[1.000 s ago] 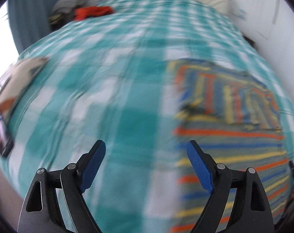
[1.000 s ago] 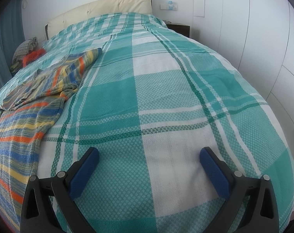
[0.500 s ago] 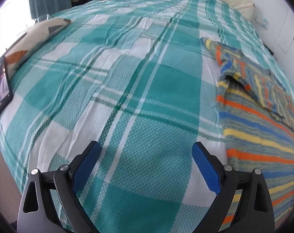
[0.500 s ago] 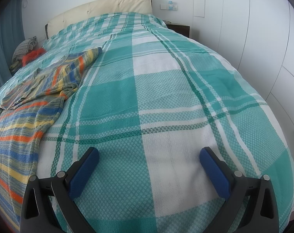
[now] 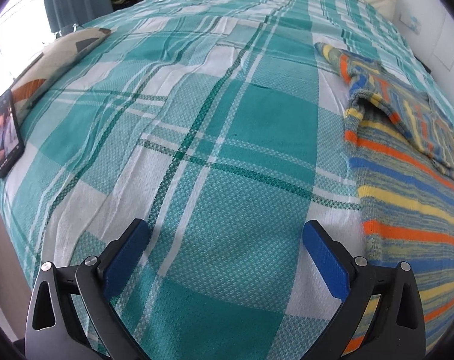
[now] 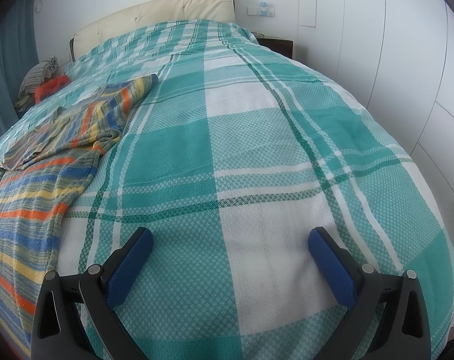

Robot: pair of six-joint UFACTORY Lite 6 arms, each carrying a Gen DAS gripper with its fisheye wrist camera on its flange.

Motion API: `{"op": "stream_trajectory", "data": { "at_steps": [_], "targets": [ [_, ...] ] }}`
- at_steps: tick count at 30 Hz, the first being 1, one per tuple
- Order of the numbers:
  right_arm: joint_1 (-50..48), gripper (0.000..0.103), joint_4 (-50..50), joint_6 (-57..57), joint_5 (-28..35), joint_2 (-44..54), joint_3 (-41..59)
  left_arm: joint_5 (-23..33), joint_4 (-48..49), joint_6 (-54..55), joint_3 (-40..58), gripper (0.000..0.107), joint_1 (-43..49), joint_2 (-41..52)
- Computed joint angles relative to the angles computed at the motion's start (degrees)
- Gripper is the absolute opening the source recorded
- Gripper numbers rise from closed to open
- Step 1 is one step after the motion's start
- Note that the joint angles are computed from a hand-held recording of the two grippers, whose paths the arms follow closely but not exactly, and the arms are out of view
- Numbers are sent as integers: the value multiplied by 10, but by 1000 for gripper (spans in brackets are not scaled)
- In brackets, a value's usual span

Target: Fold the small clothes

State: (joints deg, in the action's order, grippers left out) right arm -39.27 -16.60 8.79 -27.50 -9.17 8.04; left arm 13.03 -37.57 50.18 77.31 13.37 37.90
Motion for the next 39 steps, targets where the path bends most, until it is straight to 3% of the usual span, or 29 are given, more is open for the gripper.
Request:
{"op": "stream_trajectory", "data": {
  "at_steps": [3,5,7,9,13,18,20,21,22,24,27,29,33,34,39],
  "targets": [
    [1,102,2,-1,0,0,0,0,-4,3,-2,102,1,-4],
    [1,102,2,-2,0,1,0,7,-95,80,-20,101,8,-26],
    [1,102,3,-2,0,1,0,48,-208,195,-33,101,20,-56],
    [1,102,4,-4,-1,2,0,70,-242,249,-27,101,6,-76],
    [-2,102,-4,3,1,-2,-2,83,-60,118,96,102,-76,-2],
    [-1,102,2,-2,0,1,0,85,229,-181,326,101,-153,174],
    [-1,102,2,-2,0,1,0,57,307,-287,379,87,-154,220],
    [-1,102,2,-2,0,1,0,63,311,-317,404,75,-144,242],
    [-1,102,1,-2,-1,0,-1,88,290,-333,428,73,-136,258],
    [-2,102,-1,-1,-1,0,-1,72,217,-292,404,70,-121,250],
    [-4,103,-9,6,-2,2,0,5,232,-267,306,68,-132,199],
    [-6,103,-14,10,-3,5,2,19,202,-238,306,70,-123,194],
    [-5,103,-6,2,-4,7,3,21,111,-130,205,89,-88,119],
    [-5,103,-4,0,-4,7,3,9,89,-105,161,89,-84,88],
    [-4,103,-7,4,-5,7,3,66,-86,105,34,93,-3,-10]
  ]
}}
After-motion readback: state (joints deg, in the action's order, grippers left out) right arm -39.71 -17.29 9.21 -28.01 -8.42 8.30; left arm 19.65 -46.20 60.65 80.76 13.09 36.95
